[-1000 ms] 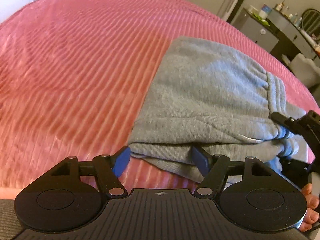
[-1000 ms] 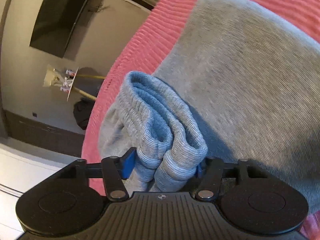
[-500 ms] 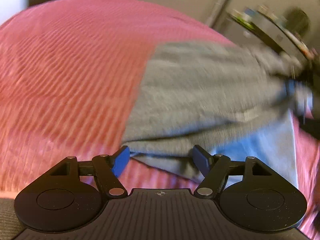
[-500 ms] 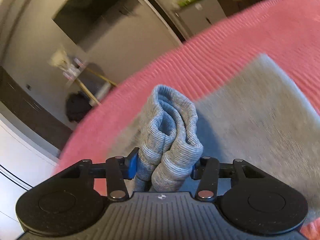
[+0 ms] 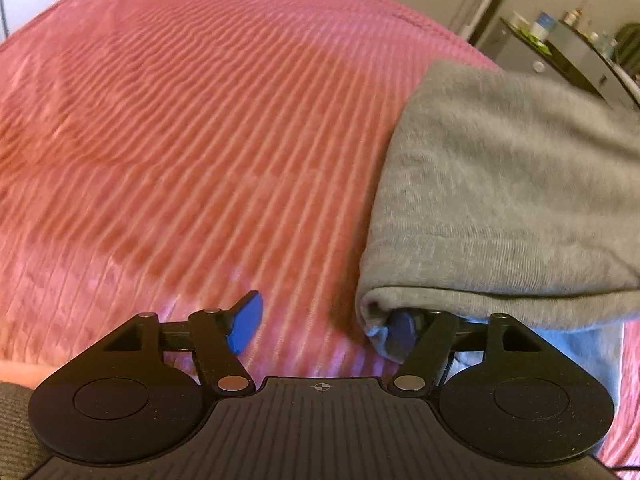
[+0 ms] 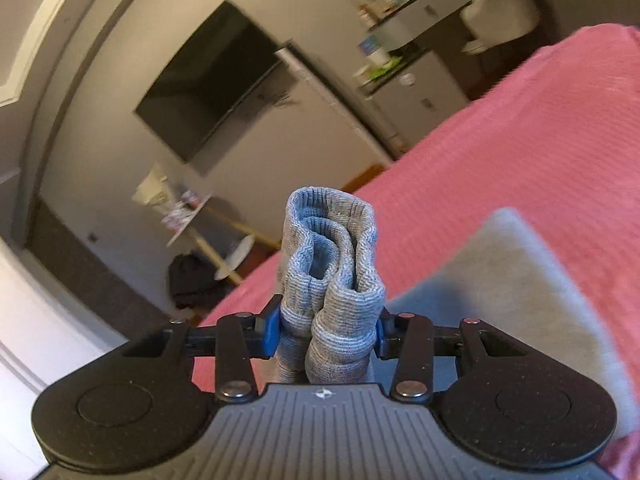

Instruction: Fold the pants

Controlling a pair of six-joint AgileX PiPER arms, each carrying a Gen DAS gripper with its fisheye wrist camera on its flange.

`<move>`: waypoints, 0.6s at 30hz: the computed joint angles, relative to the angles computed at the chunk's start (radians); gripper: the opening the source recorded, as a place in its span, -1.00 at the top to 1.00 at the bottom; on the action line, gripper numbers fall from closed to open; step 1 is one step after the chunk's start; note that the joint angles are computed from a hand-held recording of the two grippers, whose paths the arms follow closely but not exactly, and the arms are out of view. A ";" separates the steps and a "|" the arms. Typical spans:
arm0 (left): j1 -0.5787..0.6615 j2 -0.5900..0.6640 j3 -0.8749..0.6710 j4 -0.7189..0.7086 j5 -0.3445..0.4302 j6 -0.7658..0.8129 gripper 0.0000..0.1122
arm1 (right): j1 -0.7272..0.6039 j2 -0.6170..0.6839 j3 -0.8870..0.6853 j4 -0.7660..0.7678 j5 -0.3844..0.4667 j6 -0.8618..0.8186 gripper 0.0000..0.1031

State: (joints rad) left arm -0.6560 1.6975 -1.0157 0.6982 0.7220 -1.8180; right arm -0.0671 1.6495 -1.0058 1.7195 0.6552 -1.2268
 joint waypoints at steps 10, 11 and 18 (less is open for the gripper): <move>-0.005 -0.018 0.017 0.002 -0.062 0.035 -0.29 | -0.103 0.224 0.041 -0.076 -0.035 0.131 -0.55; -0.006 -0.021 0.020 0.003 -0.069 0.032 -0.29 | -0.090 0.222 0.032 -0.083 -0.043 0.140 -0.64; -0.036 -0.029 0.031 0.044 -0.086 0.024 -0.28 | 0.014 0.154 0.003 -0.159 -0.149 0.157 0.10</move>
State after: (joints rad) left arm -0.6921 1.6684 -0.9842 0.7419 0.6359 -1.7937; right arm -0.0534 1.8036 -1.0031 1.5604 0.5065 -1.0695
